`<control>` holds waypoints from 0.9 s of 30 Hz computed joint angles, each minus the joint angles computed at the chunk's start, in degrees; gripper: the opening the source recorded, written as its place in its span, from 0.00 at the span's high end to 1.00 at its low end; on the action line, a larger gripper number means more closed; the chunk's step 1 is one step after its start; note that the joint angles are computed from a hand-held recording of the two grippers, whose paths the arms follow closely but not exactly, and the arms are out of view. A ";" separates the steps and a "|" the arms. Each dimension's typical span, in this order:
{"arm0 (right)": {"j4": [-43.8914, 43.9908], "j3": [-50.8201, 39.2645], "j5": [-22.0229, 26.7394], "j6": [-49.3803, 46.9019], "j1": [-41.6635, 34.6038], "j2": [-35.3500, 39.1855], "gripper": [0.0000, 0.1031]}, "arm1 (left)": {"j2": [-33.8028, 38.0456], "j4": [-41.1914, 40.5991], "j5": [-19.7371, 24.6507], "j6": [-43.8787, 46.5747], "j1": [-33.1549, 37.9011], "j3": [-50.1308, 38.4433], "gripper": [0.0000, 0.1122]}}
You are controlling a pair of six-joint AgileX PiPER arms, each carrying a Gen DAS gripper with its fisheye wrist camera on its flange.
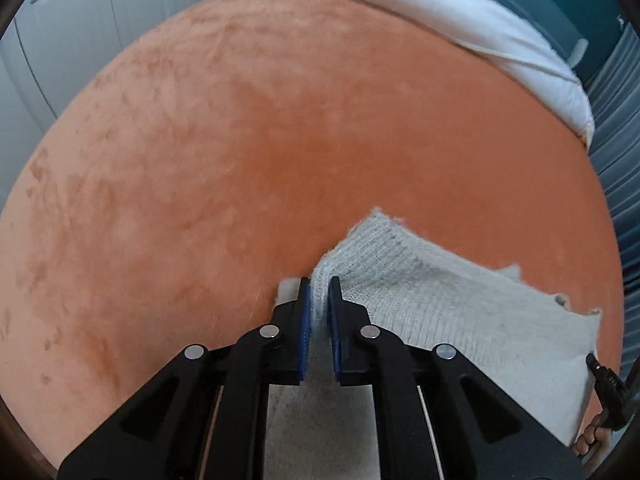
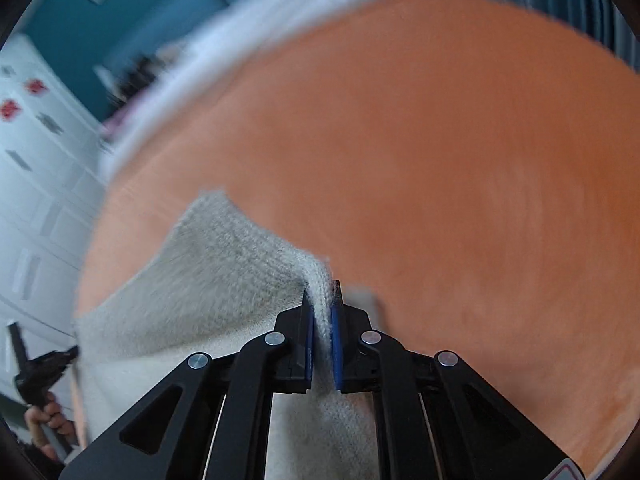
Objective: Fold small clothes
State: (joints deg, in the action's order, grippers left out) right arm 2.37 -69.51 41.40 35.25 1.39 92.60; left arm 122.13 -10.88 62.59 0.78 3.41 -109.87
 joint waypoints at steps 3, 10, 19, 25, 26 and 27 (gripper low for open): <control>1.04 2.69 -2.30 -0.15 0.14 -1.27 0.88 | -5.32 -2.34 -8.00 1.82 0.46 10.19 0.88; -10.99 12.13 4.60 14.10 9.56 -24.78 0.28 | -28.57 -13.45 -11.70 10.71 9.73 32.87 0.21; -5.91 37.18 -1.28 35.82 22.22 -44.04 0.27 | -36.44 -25.57 -8.76 15.77 20.66 55.06 0.19; -1.49 30.33 -10.05 29.32 19.68 -30.52 0.79 | -33.72 -24.80 -5.28 8.95 15.70 48.66 0.77; -2.01 28.07 -9.26 29.06 20.01 -30.09 0.81 | -35.11 -24.32 -4.04 8.48 15.92 47.54 0.80; -4.82 26.11 -7.95 31.09 21.03 -31.50 0.82 | -37.05 -24.08 -1.75 9.04 16.73 46.14 0.82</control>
